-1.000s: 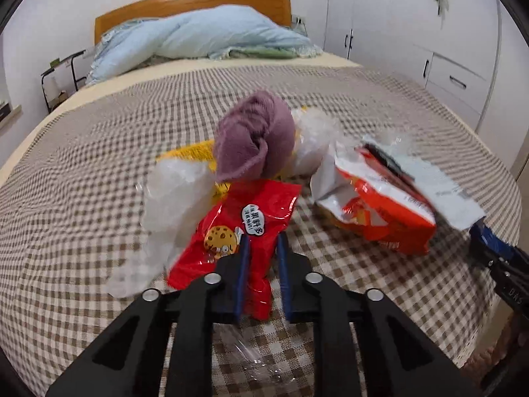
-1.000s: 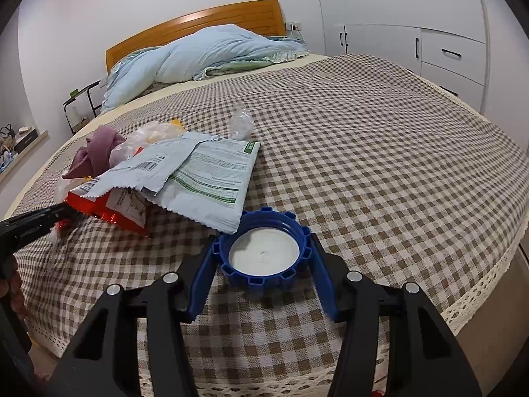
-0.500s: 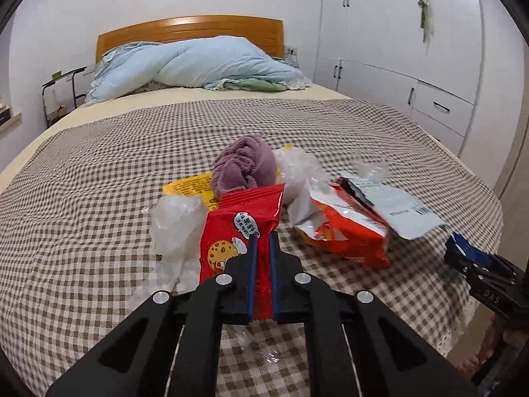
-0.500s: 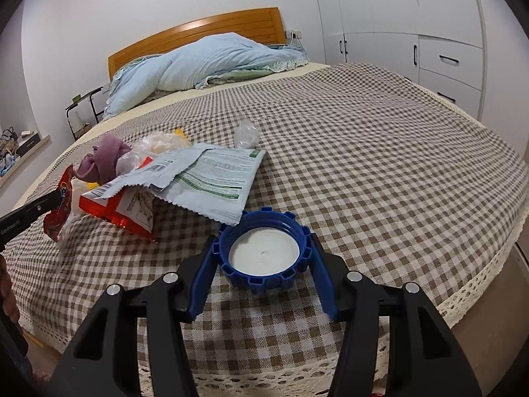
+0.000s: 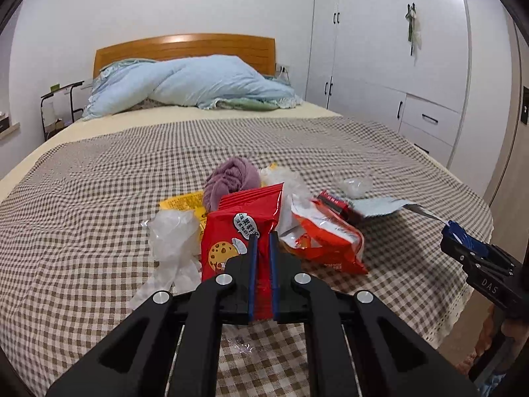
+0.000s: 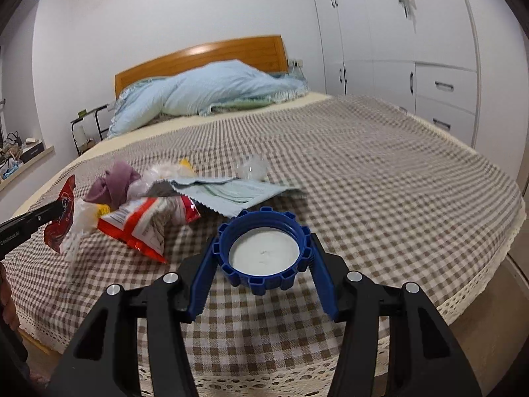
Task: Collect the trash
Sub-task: 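Close the left tool on the red snack bag, then carry the red snack bag and blue cap off the bed toward the trash bag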
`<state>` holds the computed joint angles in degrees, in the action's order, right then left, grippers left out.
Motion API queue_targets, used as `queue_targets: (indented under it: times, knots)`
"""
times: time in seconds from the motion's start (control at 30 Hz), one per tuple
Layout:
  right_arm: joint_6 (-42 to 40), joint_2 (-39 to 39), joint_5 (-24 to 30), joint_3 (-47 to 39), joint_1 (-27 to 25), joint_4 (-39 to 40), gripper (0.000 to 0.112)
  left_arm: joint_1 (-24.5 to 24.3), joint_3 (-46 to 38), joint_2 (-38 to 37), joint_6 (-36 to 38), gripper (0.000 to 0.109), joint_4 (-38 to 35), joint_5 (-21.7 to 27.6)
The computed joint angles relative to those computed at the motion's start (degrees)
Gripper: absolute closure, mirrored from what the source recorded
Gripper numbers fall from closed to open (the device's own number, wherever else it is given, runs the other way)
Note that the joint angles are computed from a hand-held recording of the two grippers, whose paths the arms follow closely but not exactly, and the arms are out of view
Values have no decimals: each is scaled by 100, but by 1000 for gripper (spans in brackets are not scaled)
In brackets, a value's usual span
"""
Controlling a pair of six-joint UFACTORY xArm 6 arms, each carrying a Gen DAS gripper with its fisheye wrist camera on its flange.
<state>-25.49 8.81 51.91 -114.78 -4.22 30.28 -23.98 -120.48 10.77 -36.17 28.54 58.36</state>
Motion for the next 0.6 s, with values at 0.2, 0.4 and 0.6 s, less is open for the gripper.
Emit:
queue_targets:
  times: [0.2,0.4,0.6]
  knots:
    - [-349,-148,-414,91,-34,385,60,-96,148,-204,-269,104,244,-153]
    - [-541,-212,-466,103,-25,518,60,-255,162,-338,-444,104,391,-130]
    - [-661,-376,-413,241,-66,619,60,-456,72,-395,-558,104,478,21]
